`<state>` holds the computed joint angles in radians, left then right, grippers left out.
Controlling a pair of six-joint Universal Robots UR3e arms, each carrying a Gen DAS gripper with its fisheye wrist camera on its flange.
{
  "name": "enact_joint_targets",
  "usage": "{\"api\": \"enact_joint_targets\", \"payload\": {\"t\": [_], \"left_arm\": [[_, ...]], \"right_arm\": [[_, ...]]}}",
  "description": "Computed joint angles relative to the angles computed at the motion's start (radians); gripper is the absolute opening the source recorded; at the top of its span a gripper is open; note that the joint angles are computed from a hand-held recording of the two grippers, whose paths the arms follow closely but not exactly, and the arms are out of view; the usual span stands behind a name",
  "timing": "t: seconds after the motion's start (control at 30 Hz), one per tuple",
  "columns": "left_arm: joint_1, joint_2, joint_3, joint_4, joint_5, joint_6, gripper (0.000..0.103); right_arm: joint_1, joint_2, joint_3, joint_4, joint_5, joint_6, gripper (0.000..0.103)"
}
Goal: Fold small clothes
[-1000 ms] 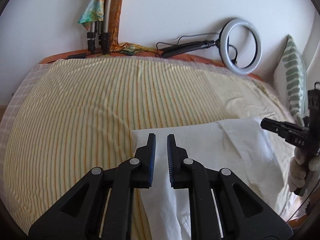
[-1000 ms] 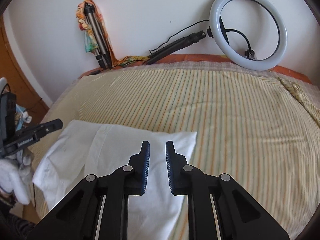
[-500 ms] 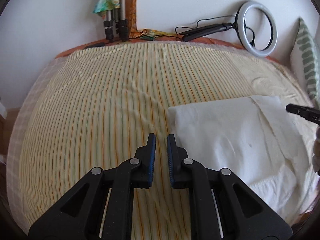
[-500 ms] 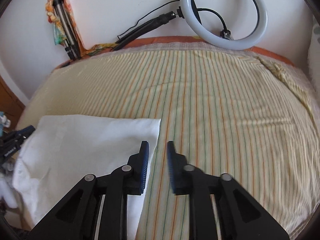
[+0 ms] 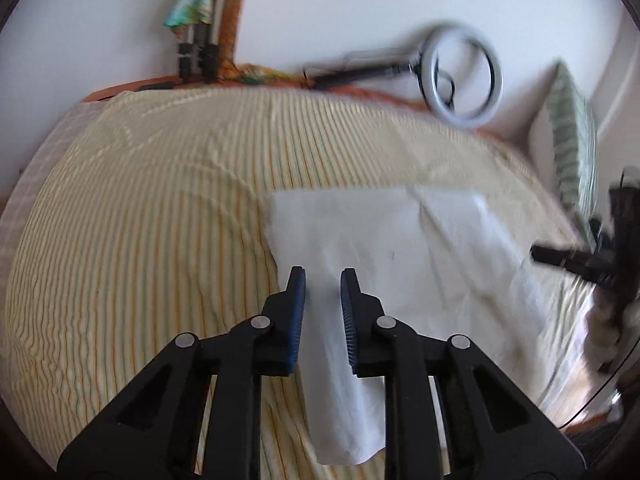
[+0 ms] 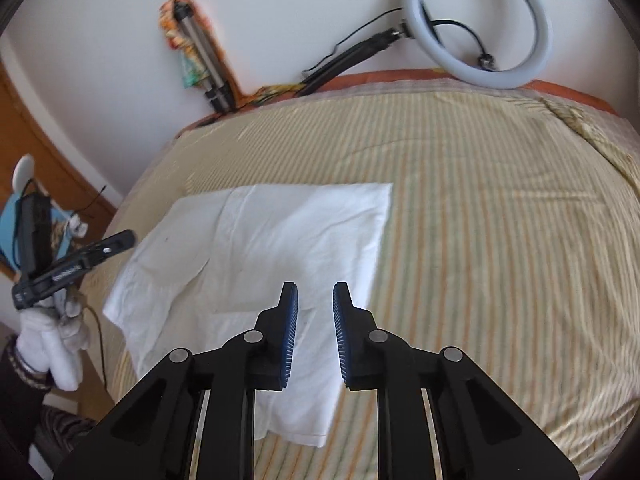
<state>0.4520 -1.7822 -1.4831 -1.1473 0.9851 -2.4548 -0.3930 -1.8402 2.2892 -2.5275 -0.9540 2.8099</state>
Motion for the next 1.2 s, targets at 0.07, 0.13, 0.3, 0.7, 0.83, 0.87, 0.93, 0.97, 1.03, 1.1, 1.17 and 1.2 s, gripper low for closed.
{"api": "enact_joint_targets", "payload": {"t": [0.07,0.13,0.3,0.7,0.83,0.87,0.93,0.97,1.03,1.1,1.17,1.2], "left_arm": [[-0.020,0.016,-0.098,0.102,0.050,0.018,0.016],[-0.010,0.041,-0.168,0.151,0.047,0.037,0.016],[0.023,0.107,-0.239,0.158,0.039,0.108,0.016],[0.143,0.000,-0.005,-0.196,-0.131,-0.030,0.049],[0.114,-0.092,0.081,-0.273,-0.135,-0.080,0.049],[0.104,-0.109,0.093,-0.275,-0.133,-0.095,0.049],[0.086,-0.125,0.101,-0.263,-0.142,-0.112,0.049],[0.077,-0.131,0.107,-0.256,-0.141,-0.115,0.049],[0.053,-0.135,0.103,-0.229,-0.136,-0.127,0.049],[0.026,-0.127,0.073,-0.161,-0.128,-0.152,0.049],[-0.001,-0.117,0.054,-0.109,-0.108,-0.165,0.046],[-0.007,-0.114,0.051,-0.099,-0.102,-0.167,0.040]], "right_arm": [[0.040,0.020,0.005,-0.010,-0.035,-0.027,0.016],[0.054,0.039,0.021,0.002,-0.056,-0.067,0.016],[0.007,-0.029,0.062,0.097,-0.057,-0.188,0.016],[-0.292,-0.170,0.093,0.408,0.152,-0.332,0.043],[-0.283,-0.019,0.084,0.306,0.211,-0.221,0.043],[-0.265,0.023,0.080,0.256,0.209,-0.188,0.043],[-0.226,0.107,0.069,0.165,0.209,-0.123,0.043],[-0.222,0.130,0.076,0.126,0.226,-0.103,0.043],[-0.206,0.163,0.067,0.079,0.242,-0.065,0.044],[-0.154,0.220,0.027,0.027,0.238,-0.013,0.044],[-0.104,0.242,0.007,-0.022,0.210,0.017,0.040],[-0.051,0.256,-0.011,-0.070,0.159,0.050,0.038]]}}
